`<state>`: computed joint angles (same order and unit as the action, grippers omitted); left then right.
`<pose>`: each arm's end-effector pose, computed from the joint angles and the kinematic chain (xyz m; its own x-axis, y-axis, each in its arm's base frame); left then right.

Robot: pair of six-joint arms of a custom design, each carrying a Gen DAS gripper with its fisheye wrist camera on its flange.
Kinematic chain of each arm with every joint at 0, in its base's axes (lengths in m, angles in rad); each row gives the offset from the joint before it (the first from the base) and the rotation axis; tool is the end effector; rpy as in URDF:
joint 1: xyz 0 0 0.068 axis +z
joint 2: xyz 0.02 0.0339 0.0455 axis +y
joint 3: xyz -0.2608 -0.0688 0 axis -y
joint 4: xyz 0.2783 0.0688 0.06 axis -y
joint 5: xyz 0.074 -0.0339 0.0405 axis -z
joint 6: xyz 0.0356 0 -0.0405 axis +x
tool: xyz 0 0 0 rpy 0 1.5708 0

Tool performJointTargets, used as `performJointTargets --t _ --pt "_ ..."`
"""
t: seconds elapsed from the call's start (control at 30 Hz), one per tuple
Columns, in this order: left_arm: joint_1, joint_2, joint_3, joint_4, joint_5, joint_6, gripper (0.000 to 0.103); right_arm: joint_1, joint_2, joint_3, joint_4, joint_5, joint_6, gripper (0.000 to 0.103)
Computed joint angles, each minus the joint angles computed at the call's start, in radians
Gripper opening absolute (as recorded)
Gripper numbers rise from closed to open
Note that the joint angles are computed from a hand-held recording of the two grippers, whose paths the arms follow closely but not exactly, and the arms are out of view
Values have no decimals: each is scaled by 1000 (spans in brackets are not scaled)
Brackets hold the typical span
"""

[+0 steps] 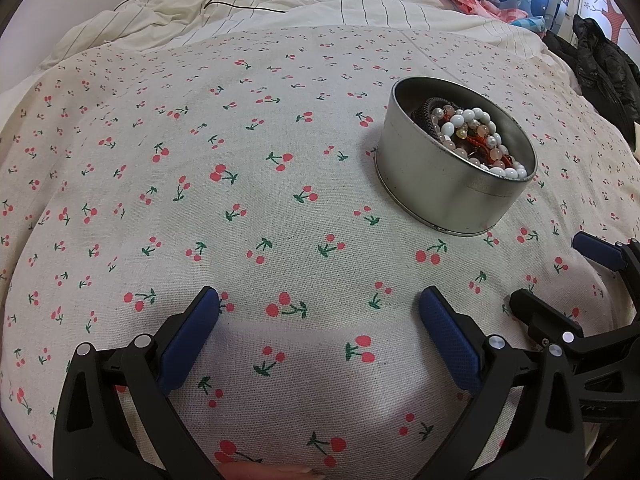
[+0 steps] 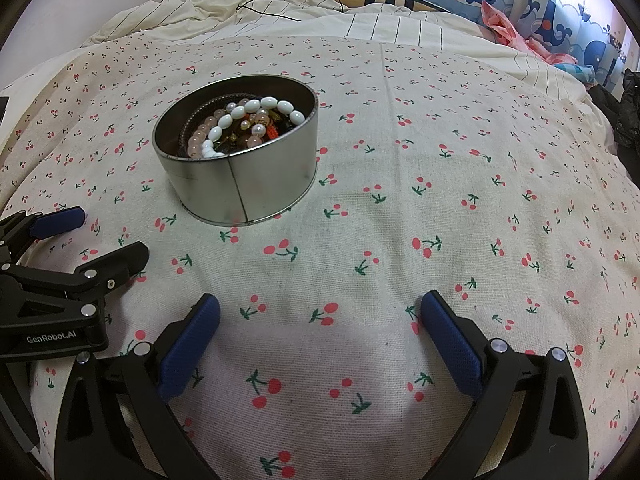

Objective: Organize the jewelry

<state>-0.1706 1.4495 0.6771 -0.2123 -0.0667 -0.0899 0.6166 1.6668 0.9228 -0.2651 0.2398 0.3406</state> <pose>0.2864 -0.0469 0.1299 -0.8296 0.0520 -0.5559 0.0588 0.9983 0.0056 0.2890 0.1945 0.1369 -0.8040 -0.1721 -0.5692 -0.2015 0.9794 -0.0115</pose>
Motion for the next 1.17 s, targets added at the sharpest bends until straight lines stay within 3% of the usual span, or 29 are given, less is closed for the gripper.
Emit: performJointTargets --t 1.17 --pt "0 -1 -3 8 -12 44 96 -1 -1 -1 0 -1 -1 96"
